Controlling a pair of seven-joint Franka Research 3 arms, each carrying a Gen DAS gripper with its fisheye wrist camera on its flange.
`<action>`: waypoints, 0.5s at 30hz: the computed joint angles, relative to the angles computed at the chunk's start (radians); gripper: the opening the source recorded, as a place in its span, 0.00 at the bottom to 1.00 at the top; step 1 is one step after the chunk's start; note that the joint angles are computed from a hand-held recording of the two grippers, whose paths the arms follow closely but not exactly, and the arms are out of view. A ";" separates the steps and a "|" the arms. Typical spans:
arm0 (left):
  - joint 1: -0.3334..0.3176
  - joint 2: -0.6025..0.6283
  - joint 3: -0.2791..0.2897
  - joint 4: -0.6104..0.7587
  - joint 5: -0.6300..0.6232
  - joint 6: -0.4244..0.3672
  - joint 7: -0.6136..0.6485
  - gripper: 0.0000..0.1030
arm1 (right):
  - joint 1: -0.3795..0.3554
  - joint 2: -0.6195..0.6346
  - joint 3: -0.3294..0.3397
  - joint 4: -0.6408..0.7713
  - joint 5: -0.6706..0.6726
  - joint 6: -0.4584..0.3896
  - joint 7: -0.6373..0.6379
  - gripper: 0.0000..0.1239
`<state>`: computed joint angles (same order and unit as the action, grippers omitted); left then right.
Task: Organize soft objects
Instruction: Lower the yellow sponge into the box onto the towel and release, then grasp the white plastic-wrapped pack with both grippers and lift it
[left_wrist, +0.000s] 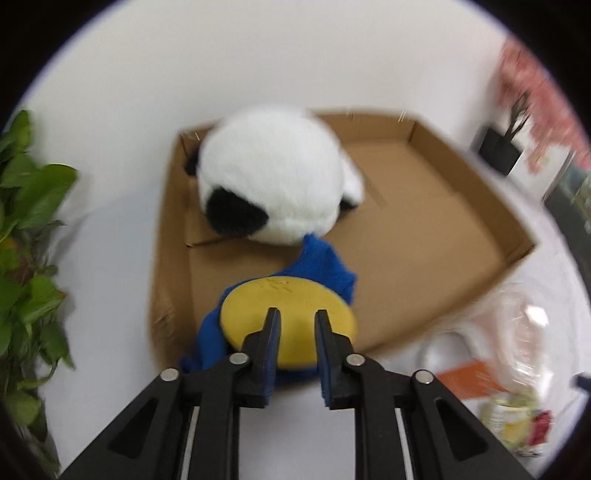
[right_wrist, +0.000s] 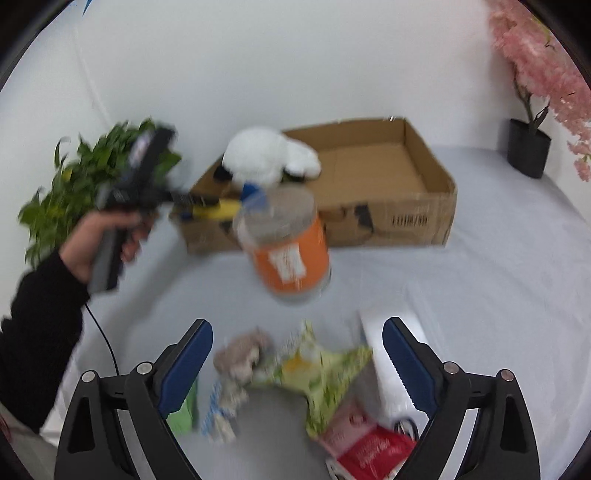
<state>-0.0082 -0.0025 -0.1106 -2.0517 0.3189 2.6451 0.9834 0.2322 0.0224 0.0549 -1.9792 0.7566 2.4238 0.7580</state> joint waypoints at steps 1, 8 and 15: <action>-0.002 -0.049 -0.002 -0.047 0.006 0.031 -0.028 0.37 | -0.003 -0.014 -0.003 -0.028 0.006 -0.001 -0.024 0.76; -0.024 -0.370 -0.054 -0.371 0.078 0.197 -0.300 0.85 | -0.033 -0.004 -0.031 -0.091 -0.050 0.110 0.037 0.75; -0.238 -0.295 0.020 -0.407 -0.217 0.304 -0.218 0.85 | -0.053 0.084 -0.025 -0.038 -0.191 0.074 0.047 0.62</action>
<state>-0.2458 -0.2980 -0.0907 -2.4586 0.1015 2.9490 0.7658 0.1789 0.1061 0.0303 -2.0175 0.5658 2.4982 0.8050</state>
